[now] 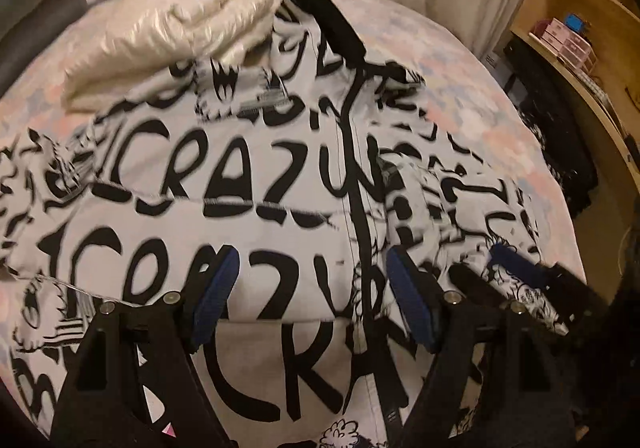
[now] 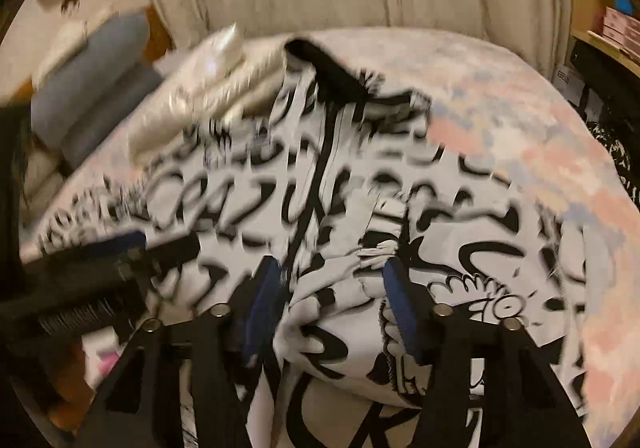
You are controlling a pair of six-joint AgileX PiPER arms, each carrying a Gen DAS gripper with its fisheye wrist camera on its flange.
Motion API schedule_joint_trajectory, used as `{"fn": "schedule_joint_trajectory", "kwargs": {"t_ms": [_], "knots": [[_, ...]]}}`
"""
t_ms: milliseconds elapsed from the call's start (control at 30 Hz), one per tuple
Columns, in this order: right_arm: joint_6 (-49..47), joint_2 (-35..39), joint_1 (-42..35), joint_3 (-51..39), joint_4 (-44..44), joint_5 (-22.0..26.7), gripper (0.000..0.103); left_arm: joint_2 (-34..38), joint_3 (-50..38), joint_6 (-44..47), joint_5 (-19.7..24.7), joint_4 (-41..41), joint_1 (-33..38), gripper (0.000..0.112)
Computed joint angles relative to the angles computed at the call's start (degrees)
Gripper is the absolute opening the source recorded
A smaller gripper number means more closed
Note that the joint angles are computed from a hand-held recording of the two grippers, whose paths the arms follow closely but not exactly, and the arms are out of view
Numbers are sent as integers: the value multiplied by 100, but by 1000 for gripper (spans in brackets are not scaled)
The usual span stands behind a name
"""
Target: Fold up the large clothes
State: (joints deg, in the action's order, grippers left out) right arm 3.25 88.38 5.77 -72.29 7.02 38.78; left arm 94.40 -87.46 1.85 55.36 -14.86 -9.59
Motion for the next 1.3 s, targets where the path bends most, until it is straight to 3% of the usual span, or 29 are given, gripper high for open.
{"fn": "schedule_joint_trajectory", "kwargs": {"t_ms": [167,367,433,633,733,867,900,933,967,1000,1033,1200,1267,1300], "knots": [[327,-998,150,1501,256,-571,57,78,75,530,54,-771,117,74],[1229,-1887,-539,2270,-554,-543,58,99,-41,715,-44,-526,-409,74],[919,-2157,-1015,2489,-284,-419,59,146,-122,808,-26,-351,-693,74],[-157,-2453,-2138,2952,670,-407,59,687,-577,444,74,930,-1745,75],[-1044,-2464,-2619,3097,1416,-326,59,1252,-1035,66,375,1781,-2223,75],[-1302,-2484,-2712,3208,1502,-430,59,1960,-1727,-371,760,2626,-2625,74],[-1448,-2522,-2808,3232,1577,-401,59,2066,-1879,-473,802,2758,-2667,63],[-1467,-2536,-2821,3237,1591,-405,59,2129,-1978,-552,819,2847,-2686,38],[-1482,-2556,-2841,3235,1618,-398,59,2263,-2256,-584,985,2858,-2667,30],[-1454,-2579,-2848,3221,1619,-385,59,2339,-2523,-658,1114,2810,-2605,15],[-1286,-2603,-2760,3192,1516,-395,59,2255,-2581,-713,1017,2719,-2509,7],[-656,-2854,-2530,3055,1093,-365,59,1234,-1882,-820,91,1727,-1631,8],[-526,-2928,-2500,3005,996,-309,59,955,-1545,-856,68,1284,-1204,14],[-416,-2942,-2455,2979,902,-287,59,827,-1279,-816,68,966,-918,25]]}}
